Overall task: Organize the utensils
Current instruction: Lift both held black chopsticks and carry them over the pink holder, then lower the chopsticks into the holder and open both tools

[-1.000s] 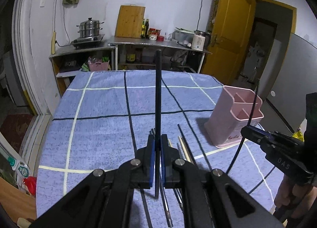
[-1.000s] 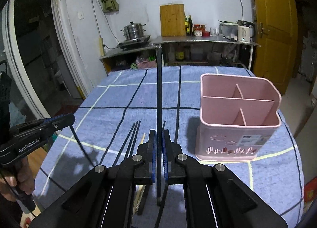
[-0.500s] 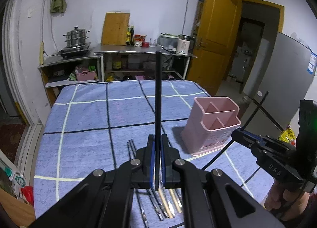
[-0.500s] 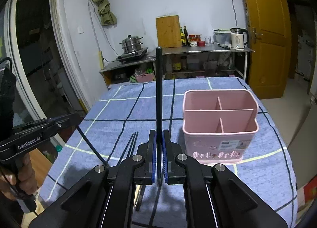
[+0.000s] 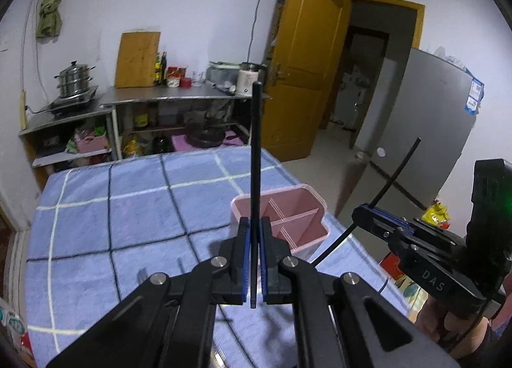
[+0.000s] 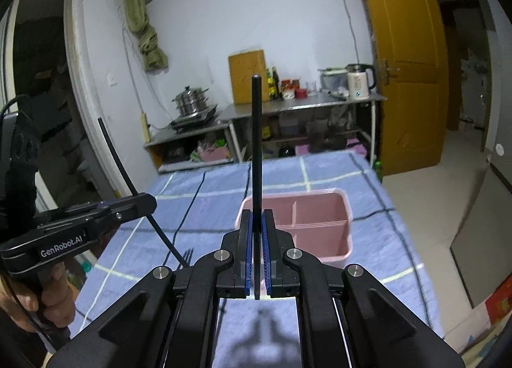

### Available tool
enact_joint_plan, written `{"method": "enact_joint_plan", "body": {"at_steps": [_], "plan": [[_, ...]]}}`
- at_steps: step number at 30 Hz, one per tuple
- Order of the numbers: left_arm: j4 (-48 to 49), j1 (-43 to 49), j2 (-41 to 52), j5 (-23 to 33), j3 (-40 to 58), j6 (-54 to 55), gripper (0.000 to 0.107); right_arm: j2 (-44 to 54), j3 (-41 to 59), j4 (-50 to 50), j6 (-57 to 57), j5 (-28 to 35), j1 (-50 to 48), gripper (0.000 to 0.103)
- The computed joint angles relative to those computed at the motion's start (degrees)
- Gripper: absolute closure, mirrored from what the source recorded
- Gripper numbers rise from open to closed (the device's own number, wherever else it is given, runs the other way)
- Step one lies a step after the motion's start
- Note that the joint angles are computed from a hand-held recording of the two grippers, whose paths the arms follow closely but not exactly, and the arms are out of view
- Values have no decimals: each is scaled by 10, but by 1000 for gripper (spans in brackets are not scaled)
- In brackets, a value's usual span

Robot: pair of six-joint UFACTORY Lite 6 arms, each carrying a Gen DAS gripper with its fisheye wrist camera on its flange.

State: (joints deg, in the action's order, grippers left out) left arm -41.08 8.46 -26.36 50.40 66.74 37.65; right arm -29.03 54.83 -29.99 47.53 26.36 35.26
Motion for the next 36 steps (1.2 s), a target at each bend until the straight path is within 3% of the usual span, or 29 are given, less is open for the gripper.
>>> {"method": "enact_joint_plan", "body": {"at_steps": [10, 16, 24, 36], "plan": [[20, -70, 111, -60, 116, -63, 101, 78, 88, 103, -127, -47, -88, 97], [33, -103, 154, -106, 105, -71, 101, 122, 78, 111, -127, -79, -97, 97], [39, -126, 183, -153, 45, -67, 101, 179, 56, 202, -213, -115, -127, 97], [36, -138, 218, -179, 29, -54, 101, 243, 48, 265, -272, -151, -141, 97]]}}
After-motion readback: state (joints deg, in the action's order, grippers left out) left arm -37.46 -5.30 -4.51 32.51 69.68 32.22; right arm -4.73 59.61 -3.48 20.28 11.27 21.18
